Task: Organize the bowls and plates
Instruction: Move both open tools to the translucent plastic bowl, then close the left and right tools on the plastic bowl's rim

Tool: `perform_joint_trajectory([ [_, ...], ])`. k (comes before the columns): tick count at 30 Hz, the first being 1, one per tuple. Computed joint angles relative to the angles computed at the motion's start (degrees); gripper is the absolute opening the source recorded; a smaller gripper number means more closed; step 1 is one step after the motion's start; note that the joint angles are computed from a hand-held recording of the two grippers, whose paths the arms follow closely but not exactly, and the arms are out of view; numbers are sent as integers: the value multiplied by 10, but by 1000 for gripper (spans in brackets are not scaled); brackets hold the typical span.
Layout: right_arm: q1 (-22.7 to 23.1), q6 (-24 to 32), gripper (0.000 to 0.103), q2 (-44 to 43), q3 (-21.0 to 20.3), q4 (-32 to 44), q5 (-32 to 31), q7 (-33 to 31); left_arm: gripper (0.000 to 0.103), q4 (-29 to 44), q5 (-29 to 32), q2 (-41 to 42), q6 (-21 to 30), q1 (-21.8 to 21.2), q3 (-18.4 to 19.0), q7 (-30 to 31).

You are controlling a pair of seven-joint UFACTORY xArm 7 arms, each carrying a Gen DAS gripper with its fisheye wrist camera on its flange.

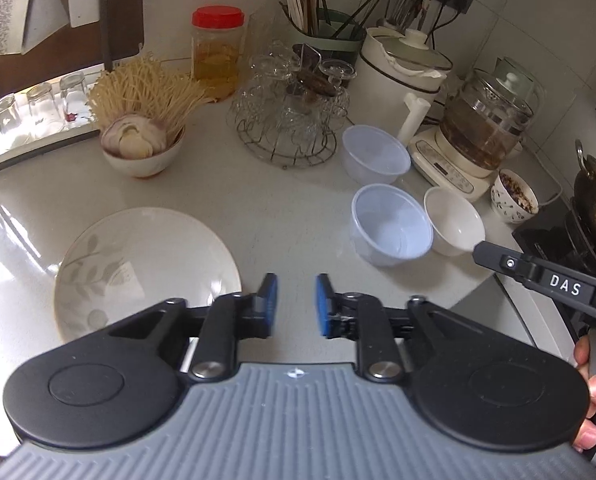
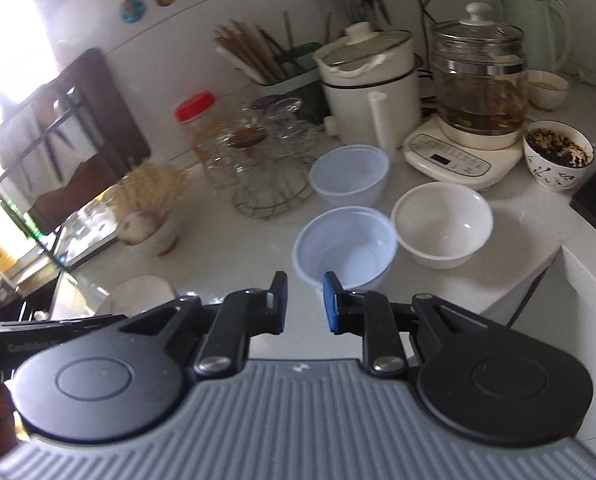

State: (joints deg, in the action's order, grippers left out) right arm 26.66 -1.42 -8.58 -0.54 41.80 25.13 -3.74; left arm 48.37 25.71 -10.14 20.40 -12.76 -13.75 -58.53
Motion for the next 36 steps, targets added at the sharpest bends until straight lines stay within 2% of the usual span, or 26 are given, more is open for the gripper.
perform_joint_trajectory([
  [1,-3,1,31,7,-2,6,0,3,33,8,4,11,-3,2,0,0],
  [2,6,0,46,15,-12,13,15,-7,34,20,5,24,-5,2,2,5],
  [4,9,-10,63,30,-19,24,41,-20,38,42,8,51,-8,-3,8,12],
  [5,9,-9,66,38,-21,32,56,-29,39,54,4,67,-10,-7,13,19],
  [8,-14,13,66,67,-12,63,81,-38,43,83,-31,106,-29,-23,31,54],
  [12,-47,34,66,102,5,98,149,-80,49,130,-60,164,-47,-44,51,82],
  [15,-79,59,66,123,19,120,164,-77,49,164,-123,207,-66,-49,54,132],
  [23,-164,128,66,179,62,185,185,-73,49,301,-266,328,-41,-40,33,255],
  [24,-171,137,66,185,65,191,174,-62,49,320,-278,342,-28,-41,34,261],
  [28,-210,176,66,200,99,210,201,-78,48,370,-292,379,5,-56,52,259],
  [33,-228,214,63,212,113,225,224,-109,47,412,-296,413,35,-63,66,252],
  [36,-232,241,52,233,112,246,230,-106,40,429,-301,430,43,-61,67,252],
])
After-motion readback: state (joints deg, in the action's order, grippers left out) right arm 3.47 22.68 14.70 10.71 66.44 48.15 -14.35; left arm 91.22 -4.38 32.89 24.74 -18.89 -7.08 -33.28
